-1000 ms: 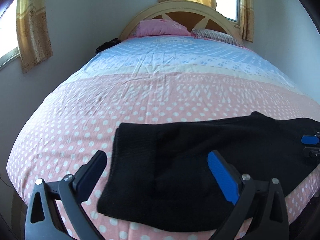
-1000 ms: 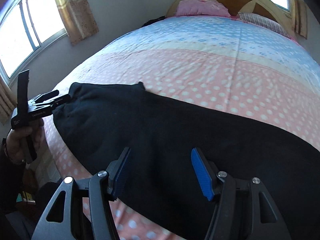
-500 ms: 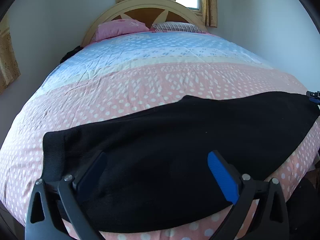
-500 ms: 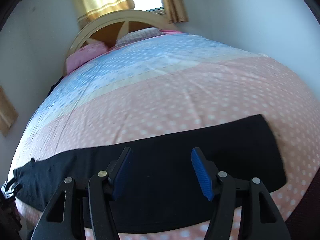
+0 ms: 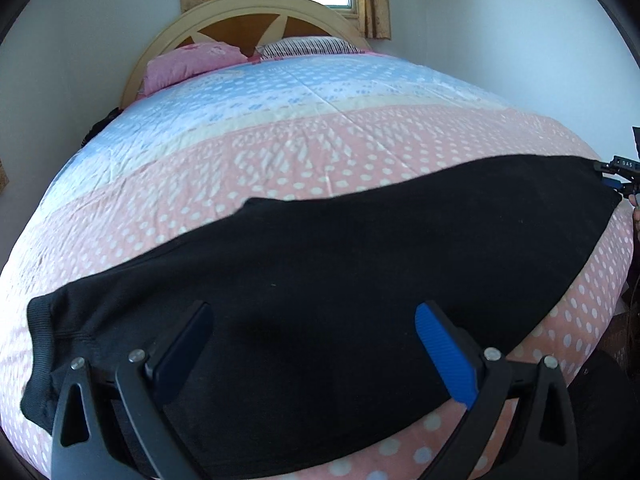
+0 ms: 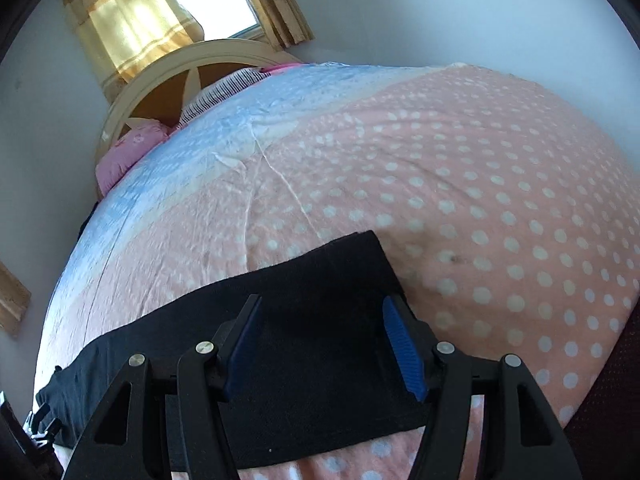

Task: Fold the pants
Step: 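Grasp the pants leg end with the right gripper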

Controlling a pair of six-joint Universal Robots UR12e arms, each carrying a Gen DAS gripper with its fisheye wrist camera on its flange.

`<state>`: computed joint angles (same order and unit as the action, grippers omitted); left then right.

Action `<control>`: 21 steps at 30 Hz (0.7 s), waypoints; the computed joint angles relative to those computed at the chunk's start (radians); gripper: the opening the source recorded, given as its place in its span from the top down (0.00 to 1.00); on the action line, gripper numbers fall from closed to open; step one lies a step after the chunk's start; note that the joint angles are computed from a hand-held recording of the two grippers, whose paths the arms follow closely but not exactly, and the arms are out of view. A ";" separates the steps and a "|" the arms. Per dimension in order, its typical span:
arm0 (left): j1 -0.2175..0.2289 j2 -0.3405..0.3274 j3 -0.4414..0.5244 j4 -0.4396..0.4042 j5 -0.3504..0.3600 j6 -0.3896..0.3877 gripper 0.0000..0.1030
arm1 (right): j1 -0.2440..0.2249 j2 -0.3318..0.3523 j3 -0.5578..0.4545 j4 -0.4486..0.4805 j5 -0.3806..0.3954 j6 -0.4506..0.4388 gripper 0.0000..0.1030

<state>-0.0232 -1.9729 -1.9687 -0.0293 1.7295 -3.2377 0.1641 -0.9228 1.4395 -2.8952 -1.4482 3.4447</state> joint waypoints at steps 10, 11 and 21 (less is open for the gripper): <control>-0.028 -0.012 0.024 -0.036 0.070 -0.016 0.00 | -0.036 -0.048 0.071 -0.005 -0.027 0.142 0.40; -0.028 -0.012 0.025 -0.041 0.070 -0.021 0.00 | -0.040 -0.054 0.081 0.009 -0.023 0.138 0.40; -0.020 -0.018 0.028 -0.044 0.037 -0.055 0.00 | -0.042 -0.066 0.098 0.036 0.045 0.073 0.40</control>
